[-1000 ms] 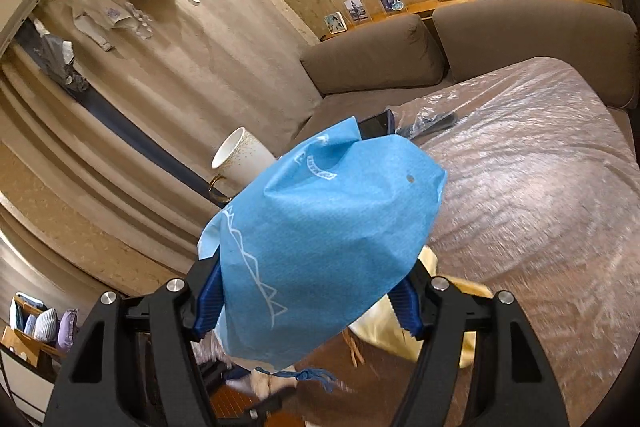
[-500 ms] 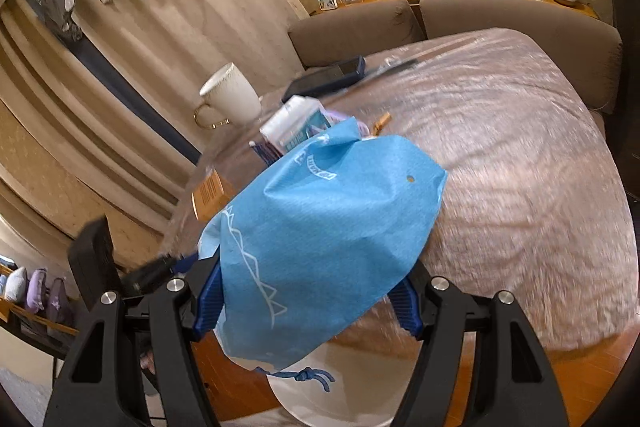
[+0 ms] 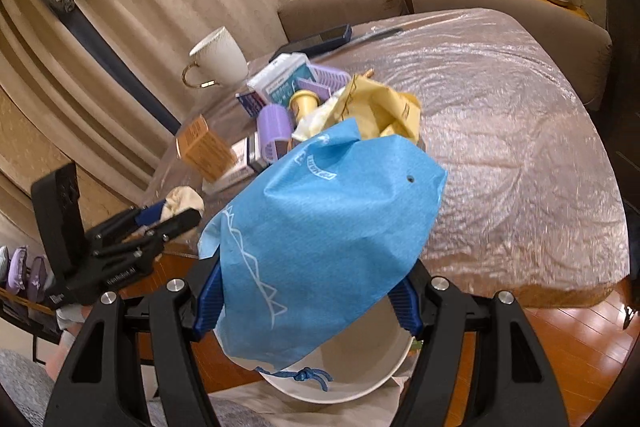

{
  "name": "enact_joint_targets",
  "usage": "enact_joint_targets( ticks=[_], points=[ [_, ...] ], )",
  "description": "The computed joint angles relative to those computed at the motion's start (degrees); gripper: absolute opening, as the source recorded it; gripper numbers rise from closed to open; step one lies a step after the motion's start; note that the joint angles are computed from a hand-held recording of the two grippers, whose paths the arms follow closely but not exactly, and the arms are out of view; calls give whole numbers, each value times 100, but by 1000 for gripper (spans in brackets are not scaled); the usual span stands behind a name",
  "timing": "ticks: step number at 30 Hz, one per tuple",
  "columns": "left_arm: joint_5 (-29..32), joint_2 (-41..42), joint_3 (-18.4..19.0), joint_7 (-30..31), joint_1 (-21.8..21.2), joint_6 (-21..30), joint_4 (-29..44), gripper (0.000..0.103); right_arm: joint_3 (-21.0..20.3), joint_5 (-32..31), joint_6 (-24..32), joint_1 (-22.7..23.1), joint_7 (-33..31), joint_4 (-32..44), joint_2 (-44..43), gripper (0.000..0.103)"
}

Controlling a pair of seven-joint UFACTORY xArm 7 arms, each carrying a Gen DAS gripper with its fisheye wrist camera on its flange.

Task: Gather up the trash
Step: 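Lift the blue bag with the right tool while the left tool lifts the cloth bundle toward the bin, then lower both held items over the white bin and open both tools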

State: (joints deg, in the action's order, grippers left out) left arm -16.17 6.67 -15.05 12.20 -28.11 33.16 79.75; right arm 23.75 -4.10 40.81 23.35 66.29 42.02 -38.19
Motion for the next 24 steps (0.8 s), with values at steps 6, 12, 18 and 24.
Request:
enact_joint_targets(
  ticks=[6,12,18,24],
  points=[
    [-262,-240,-27,266,11,87,-284,52,47,81,123,186,-34,7,122,67],
    [-430,-422,-18,351,-43,195,-511,52,53,249,146,440,-87,-39,301,67],
    [-423,-585,-6,382,-103,307,-738,52,35,350,107,599,-87,-24,527,67],
    [-408,-721,-8,418,-167,425,-954,52,20,465,24,765,-27,-117,669,67]
  ],
)
